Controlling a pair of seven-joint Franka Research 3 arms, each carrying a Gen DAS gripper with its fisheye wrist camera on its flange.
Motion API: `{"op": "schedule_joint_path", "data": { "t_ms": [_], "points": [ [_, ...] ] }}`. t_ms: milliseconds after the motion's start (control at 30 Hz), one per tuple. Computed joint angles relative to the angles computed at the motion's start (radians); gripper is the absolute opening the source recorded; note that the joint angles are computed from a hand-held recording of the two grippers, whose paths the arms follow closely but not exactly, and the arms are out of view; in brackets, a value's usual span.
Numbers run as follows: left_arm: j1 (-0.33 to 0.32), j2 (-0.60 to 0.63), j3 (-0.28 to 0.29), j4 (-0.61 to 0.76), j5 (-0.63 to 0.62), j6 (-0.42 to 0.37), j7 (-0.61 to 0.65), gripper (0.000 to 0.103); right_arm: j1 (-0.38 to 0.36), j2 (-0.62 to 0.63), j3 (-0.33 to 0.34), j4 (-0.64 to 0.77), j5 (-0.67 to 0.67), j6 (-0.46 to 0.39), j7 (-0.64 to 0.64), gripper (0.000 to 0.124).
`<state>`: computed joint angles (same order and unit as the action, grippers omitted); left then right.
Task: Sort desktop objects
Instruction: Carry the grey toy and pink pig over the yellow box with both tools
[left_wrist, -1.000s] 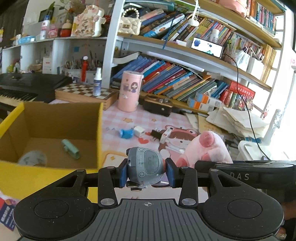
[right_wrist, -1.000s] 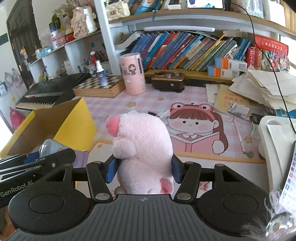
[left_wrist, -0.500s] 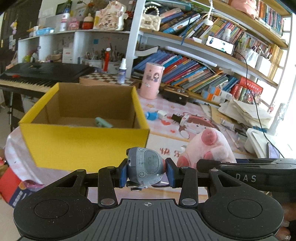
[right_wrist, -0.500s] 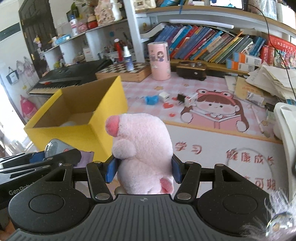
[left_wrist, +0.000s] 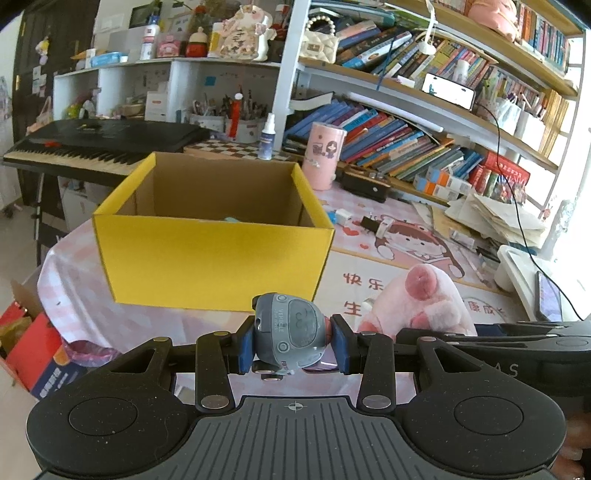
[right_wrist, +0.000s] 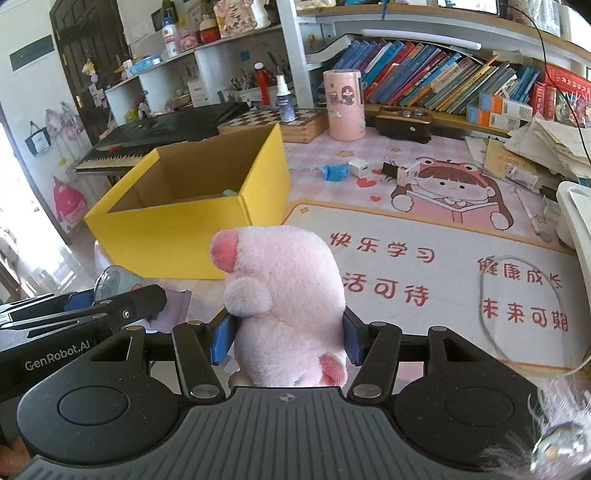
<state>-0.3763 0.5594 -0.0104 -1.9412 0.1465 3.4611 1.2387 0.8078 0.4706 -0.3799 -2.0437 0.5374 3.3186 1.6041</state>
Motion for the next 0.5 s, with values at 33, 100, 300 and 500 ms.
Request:
{"op": "schedule_joint_path", "data": {
  "t_ms": [33,100,300,500],
  "points": [
    [0.000,-0.004,0.003,-0.008,-0.004,0.005,-0.002,0.039,0.003,-0.001,0.001,0.000,-0.001,-0.001,-0.001,0.055],
    [-0.006,-0.012,0.014,-0.024,-0.019,0.016,-0.002,0.039,0.006,-0.002,0.003,0.001,-0.004,-0.005,-0.002,0.055],
    [-0.023,-0.029,0.039,-0.061,-0.076,0.047,0.015,0.039,0.010,0.001,0.009,0.013,-0.030,-0.022,0.001,0.055],
    [-0.020,-0.039,0.042,-0.082,-0.120,0.072,0.038,0.039,-0.020,0.002,0.042,0.030,-0.082,-0.041,0.018,0.055]
  ]
}}
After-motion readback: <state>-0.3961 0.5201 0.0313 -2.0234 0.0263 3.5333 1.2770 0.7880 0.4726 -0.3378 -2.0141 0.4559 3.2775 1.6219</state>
